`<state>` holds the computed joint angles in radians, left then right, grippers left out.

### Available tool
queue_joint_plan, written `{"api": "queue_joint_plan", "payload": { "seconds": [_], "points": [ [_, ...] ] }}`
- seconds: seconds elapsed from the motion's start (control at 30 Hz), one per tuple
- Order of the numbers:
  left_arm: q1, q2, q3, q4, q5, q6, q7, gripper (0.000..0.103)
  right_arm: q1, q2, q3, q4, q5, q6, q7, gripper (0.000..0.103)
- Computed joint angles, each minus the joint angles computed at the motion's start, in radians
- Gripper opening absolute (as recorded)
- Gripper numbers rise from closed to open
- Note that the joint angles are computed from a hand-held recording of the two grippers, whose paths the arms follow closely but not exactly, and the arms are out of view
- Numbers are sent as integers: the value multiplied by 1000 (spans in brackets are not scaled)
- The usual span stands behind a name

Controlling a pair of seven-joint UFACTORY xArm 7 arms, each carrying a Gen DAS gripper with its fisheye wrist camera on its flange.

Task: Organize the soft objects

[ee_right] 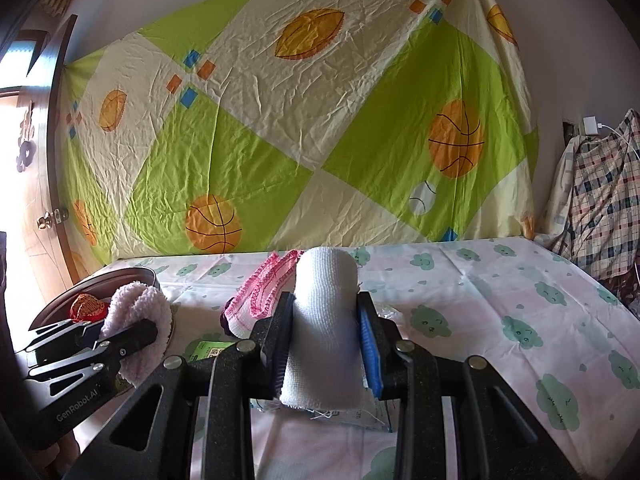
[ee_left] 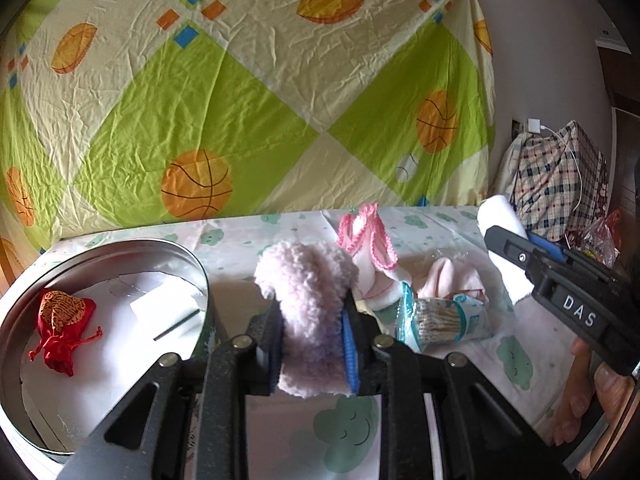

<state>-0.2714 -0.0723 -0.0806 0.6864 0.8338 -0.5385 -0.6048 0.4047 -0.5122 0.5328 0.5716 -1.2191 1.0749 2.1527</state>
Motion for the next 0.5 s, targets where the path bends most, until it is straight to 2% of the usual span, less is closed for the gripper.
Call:
{"api": "queue_joint_plan", "payload": {
  "seconds": [0.07,0.17,0.5],
  "points": [
    [3,-11,-11,-28,-73,-24,66,23,1,6,7,4,1,12,-4,33],
    [0,-15,-13,-46,-129,-46,109,23,3,18,9,15,-1,27,-12,33],
    [9,-28,5,-77,-170,-91,131,23,17,21,0,14,-24,28,19,33]
  ]
}}
